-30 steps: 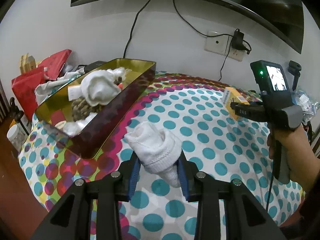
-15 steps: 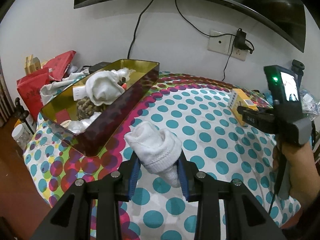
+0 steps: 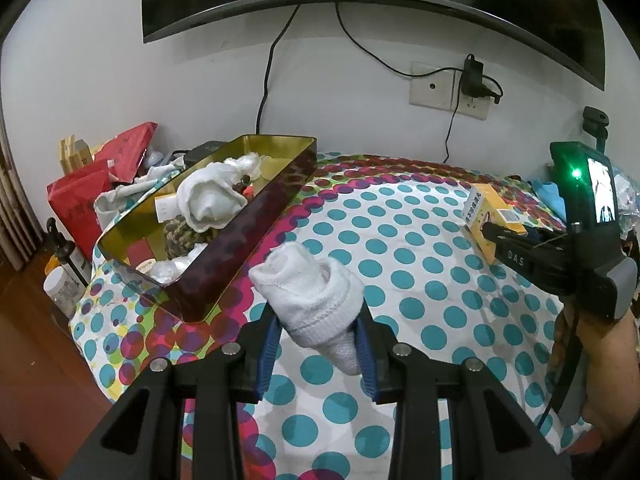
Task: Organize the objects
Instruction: 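Grasp the second yellow medicine box with the right tool, then lower the white sock into the gold tin and open the left tool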
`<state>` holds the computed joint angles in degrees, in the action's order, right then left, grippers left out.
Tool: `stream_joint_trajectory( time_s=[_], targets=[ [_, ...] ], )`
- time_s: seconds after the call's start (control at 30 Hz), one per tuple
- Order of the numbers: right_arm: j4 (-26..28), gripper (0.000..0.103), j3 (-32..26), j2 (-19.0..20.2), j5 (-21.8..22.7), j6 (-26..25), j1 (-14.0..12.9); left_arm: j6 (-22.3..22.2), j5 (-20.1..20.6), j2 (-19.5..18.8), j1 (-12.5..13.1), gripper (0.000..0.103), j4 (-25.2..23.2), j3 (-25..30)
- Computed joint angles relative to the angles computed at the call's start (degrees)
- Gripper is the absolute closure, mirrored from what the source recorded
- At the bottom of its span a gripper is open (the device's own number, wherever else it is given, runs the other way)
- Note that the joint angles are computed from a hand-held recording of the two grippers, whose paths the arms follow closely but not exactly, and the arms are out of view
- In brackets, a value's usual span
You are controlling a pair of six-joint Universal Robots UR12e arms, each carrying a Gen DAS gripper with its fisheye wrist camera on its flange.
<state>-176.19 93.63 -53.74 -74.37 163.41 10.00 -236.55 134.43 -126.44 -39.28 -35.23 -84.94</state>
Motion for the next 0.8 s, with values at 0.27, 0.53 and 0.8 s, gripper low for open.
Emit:
stream_joint_trajectory(
  time_s=[0.27, 0.53, 0.8],
  targets=[
    [-3.7, 0.077, 2.5, -1.1, 1.4, -2.7, -0.1, 0.9, 3.2, 1.0, 1.1, 0.068, -1.6, 0.4],
    [-6.0, 0.077, 3.4, -1.3, 1.0, -3.7, 0.1, -3.4, 6.8, 3.4, 4.4, 0.068, -7.4, -0.6],
    [-5.4, 0.077, 3.1, -1.3, 0.4, -2.3, 0.0, -3.2, 7.2, 1.9, 7.4, 0.068, -13.8, 2.6]
  ],
)
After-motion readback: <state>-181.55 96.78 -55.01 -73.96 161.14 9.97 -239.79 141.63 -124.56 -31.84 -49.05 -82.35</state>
